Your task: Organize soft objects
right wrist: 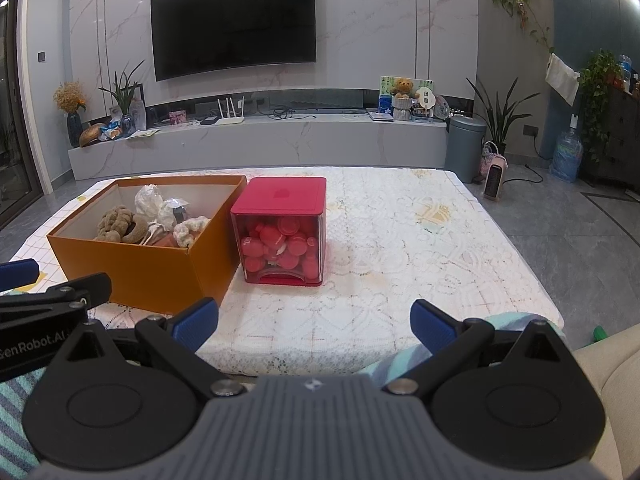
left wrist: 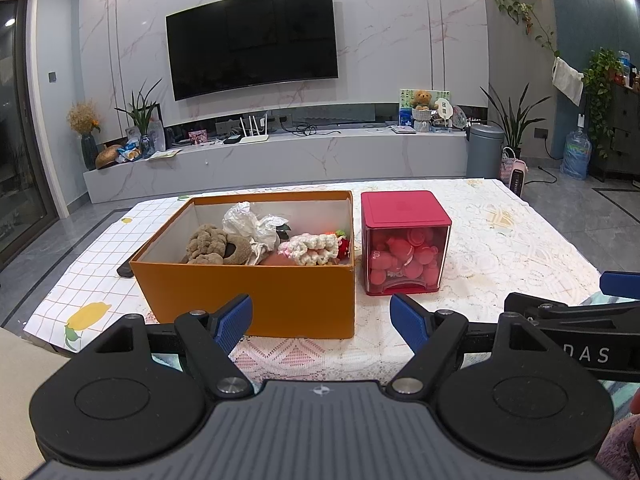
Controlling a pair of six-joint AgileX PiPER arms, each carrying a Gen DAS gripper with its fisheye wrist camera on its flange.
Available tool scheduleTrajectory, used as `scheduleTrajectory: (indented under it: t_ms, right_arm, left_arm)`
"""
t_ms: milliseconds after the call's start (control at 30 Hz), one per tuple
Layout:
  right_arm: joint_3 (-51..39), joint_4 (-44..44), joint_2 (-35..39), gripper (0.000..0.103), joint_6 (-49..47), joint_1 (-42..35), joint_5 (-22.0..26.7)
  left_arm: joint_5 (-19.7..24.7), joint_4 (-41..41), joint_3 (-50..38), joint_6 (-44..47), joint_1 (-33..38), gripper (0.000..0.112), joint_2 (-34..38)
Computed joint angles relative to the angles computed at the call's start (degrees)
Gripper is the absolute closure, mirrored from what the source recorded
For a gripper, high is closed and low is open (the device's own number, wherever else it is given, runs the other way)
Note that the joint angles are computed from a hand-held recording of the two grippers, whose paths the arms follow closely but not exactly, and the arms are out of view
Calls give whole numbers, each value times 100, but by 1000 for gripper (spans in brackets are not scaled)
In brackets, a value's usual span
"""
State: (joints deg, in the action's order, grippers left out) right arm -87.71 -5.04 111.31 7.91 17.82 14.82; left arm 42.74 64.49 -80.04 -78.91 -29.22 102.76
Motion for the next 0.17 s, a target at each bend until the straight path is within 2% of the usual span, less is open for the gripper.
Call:
scheduleTrajectory:
  t_ms: [167]
  right_arm:
    - [10, 0, 5, 3, -1, 2, -10]
  left_arm:
    - [-2, -11, -5, 8, -1, 20, 2]
